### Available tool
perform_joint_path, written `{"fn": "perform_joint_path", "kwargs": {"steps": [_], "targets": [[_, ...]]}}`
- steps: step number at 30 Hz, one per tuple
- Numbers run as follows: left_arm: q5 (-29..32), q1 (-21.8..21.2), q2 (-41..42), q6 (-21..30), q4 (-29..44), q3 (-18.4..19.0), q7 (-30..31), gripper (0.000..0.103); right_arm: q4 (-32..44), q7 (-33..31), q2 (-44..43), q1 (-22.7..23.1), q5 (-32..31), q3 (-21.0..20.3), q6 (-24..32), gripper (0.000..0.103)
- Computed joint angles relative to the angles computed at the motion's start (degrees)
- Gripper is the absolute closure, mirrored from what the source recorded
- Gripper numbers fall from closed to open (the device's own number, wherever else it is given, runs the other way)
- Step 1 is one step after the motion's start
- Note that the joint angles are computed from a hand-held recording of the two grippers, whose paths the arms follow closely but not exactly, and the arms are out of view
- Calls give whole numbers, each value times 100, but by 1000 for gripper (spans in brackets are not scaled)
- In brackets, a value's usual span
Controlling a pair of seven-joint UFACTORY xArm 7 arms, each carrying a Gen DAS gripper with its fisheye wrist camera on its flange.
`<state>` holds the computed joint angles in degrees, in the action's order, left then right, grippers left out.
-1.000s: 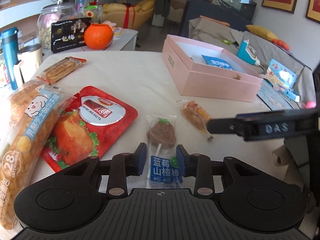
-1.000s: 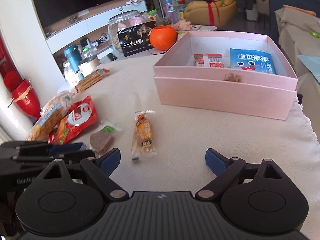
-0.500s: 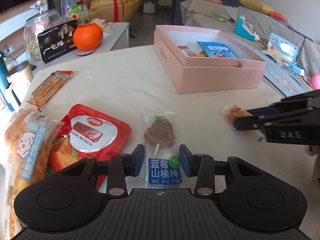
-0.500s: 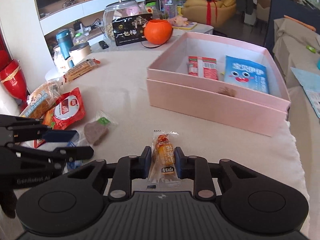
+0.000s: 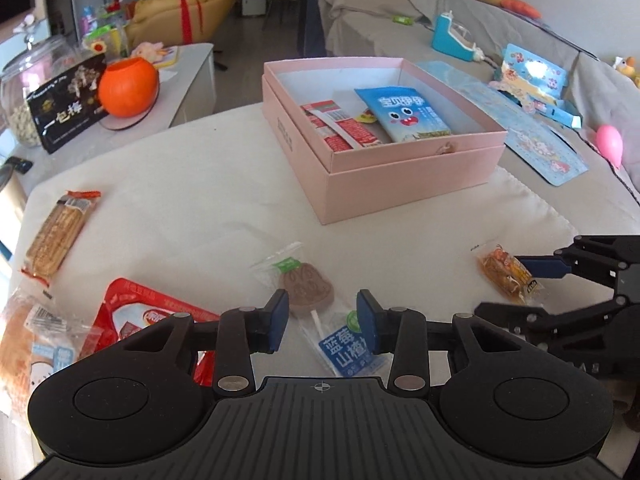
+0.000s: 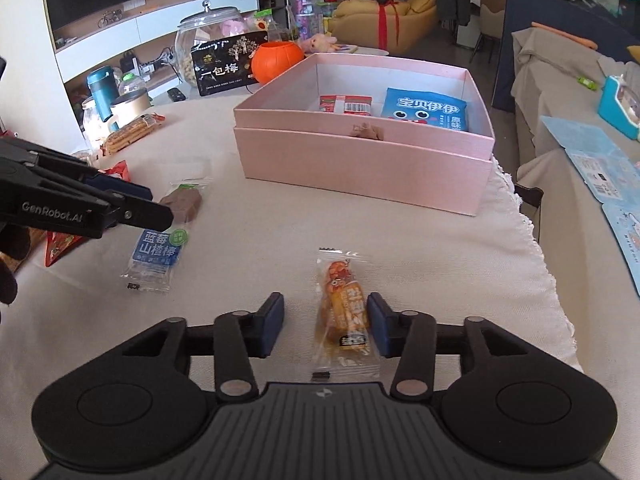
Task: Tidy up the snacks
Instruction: 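Close the left tool on the hawthorn stick while the right tool holds the snack stick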
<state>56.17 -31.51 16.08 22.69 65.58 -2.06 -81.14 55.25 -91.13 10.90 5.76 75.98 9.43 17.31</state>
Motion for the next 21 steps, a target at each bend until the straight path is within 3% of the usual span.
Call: {"fn": "perform_joint_path", "kwargs": {"steps": [4,8,12,18,20,21], "targets": [[-243,-34,229,480,282,-6,138,59,-59,-1412,-11,139,1283,139,-459,39],[-290,-30,377,200,375,101,-8,53,-58,-1270,-13,188,1261,-86,-120,37],[-231,-178,618,277,620,257,-2,53,-55,-1450,-11,302,1465,-125,-240,37],[332,-378,583,285,542,347,-339,60,-51,-589,-8,311,626,-132,-268,37],[426,-354,461,125,368,280,-372,61,-83,-383,-50,282,365,-112,-281,45],[520,-371,391,44,263,245,-398,61,-108,-229,-92,258,165,-117,-238,62]]}}
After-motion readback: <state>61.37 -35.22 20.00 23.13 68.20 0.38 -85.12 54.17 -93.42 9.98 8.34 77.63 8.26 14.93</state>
